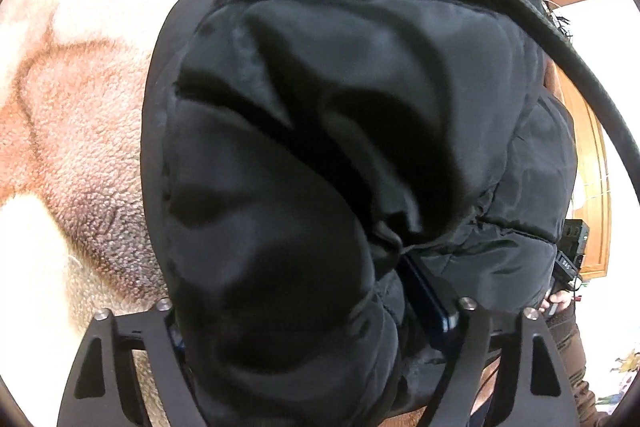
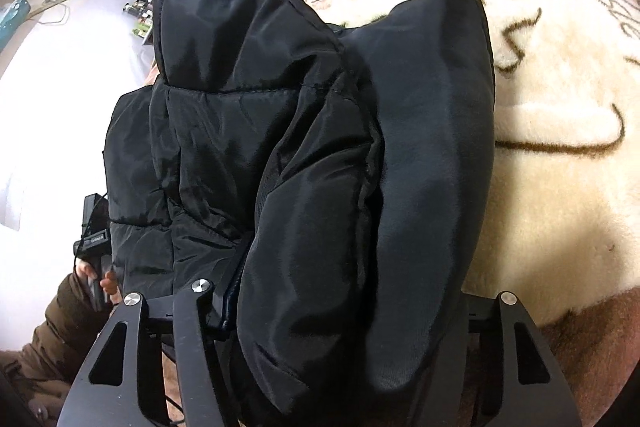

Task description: Fold large clothes

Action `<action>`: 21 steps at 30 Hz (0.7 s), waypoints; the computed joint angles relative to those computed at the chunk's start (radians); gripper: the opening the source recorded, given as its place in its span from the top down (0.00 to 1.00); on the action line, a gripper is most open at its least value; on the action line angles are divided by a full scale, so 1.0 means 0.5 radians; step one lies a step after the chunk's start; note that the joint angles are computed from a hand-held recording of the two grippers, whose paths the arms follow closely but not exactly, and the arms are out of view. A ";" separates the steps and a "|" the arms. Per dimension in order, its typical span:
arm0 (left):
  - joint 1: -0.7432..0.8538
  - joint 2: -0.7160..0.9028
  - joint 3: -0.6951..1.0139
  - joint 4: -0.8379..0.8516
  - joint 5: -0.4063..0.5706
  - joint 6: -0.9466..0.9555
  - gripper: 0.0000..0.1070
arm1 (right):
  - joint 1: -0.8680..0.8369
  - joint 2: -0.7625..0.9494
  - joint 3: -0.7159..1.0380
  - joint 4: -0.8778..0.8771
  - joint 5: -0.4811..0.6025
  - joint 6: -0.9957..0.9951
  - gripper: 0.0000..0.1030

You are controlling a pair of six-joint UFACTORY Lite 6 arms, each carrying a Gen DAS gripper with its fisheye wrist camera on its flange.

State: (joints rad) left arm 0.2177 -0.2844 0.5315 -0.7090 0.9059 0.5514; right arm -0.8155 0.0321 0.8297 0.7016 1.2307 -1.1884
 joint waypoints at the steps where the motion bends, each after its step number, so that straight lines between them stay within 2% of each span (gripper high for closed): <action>1: -0.038 -0.029 -0.006 0.019 -0.019 -0.044 0.26 | 0.020 -0.032 -0.026 0.010 -0.023 0.011 0.41; 5: -0.211 -0.140 -0.028 0.078 -0.085 -0.269 0.31 | 0.138 -0.308 -0.205 0.019 -0.154 0.055 0.43; 11: -0.437 -0.311 -0.033 0.244 -0.171 -0.565 0.46 | 0.426 -0.791 -0.435 -0.040 -0.355 0.335 0.50; 15: -0.740 -0.375 0.030 0.478 -0.257 -1.026 0.52 | 0.732 -1.155 -0.550 -0.177 -0.491 0.695 0.57; 19: -0.970 -0.397 0.095 0.711 -0.258 -1.413 0.53 | 0.990 -1.415 -0.602 -0.322 -0.546 1.074 0.62; 21: -1.074 -0.386 0.163 0.818 -0.238 -1.599 0.58 | 1.083 -1.543 -0.617 -0.385 -0.536 1.230 0.64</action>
